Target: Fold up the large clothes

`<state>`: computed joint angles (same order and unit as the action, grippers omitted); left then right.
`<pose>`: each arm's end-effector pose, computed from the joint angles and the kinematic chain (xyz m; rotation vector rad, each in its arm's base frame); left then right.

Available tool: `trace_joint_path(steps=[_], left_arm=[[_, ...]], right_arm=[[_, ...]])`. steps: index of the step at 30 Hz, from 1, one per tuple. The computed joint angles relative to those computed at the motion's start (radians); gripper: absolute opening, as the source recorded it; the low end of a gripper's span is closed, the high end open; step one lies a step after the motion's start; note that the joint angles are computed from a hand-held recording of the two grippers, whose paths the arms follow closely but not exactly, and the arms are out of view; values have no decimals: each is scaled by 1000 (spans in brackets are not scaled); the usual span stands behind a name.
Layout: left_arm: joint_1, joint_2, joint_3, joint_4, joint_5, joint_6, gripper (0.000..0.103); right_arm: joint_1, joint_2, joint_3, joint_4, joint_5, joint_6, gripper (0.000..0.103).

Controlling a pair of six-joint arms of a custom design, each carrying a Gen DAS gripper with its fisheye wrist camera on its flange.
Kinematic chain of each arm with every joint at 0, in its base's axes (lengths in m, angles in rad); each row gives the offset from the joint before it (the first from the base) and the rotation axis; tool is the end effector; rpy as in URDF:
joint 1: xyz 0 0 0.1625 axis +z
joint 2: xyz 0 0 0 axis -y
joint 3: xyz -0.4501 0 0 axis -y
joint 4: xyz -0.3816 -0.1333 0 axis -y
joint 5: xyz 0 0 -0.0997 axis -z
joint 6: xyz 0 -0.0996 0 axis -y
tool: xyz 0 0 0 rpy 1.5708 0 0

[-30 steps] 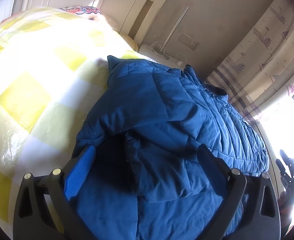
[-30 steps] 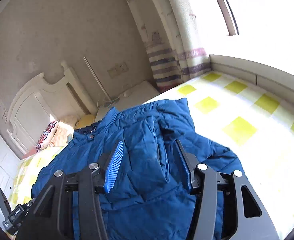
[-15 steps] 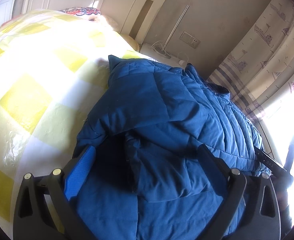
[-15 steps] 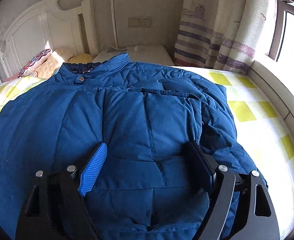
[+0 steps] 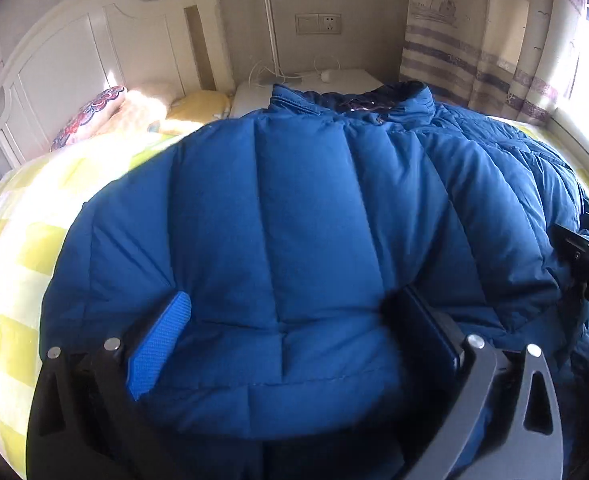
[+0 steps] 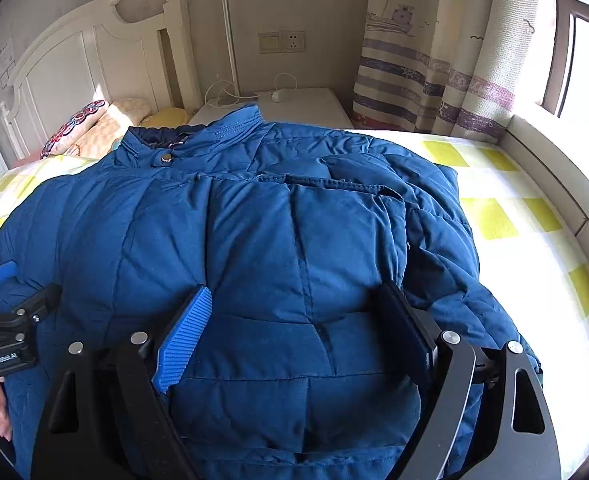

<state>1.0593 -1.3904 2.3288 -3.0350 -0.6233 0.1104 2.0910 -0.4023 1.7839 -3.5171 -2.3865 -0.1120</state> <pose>-0.0197 -0.4726 0.2972 0.3821 2.1759 -0.8007 0.3543 -0.4962 -0.0404 0.4440 -2.2914 0.8607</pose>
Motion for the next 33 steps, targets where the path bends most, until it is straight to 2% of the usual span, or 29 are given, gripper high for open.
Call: trace_joint_path(steps=[3, 6, 7, 8, 10, 12, 14, 19, 22, 25, 29, 31, 33], left_arm=[[-25, -30, 0, 38, 18, -6, 100], [-53, -27, -32, -93, 49, 128, 100], [-35, -21, -69, -86, 41, 125, 101], [2, -16, -120, -38, 0, 97, 101], [86, 6, -227, 142, -54, -6, 100], [153, 37, -271, 196, -95, -24, 101], [168, 41, -247, 101, -126, 35, 101], [156, 58, -226, 39, -72, 66, 101], [152, 65, -227, 34, -60, 66, 101], [146, 76, -228, 16, -47, 70, 101], [139, 82, -220, -8, -25, 83, 101], [138, 80, -216, -8, -25, 80, 101], [138, 80, -215, -7, -24, 74, 101]], right_arm=[[-1, -3, -3, 24, 1, 10, 84], [-1, -2, -5, 29, 1, 13, 85], [-2, -5, -2, 29, 6, 13, 85], [-3, -7, 1, 26, 11, 14, 85], [-4, -9, 4, 24, 15, 16, 85], [-4, -10, 5, 22, 18, 15, 85], [-4, -11, 5, 21, 20, 13, 85], [1, -8, 1, 20, 13, 4, 86], [30, -14, -34, 102, -45, 20, 85], [62, -1, -100, 46, -39, -54, 86], [60, 50, -259, 212, -38, -71, 86], [39, 79, -328, 372, -38, -19, 86], [18, 117, -354, 371, -35, -65, 87]])
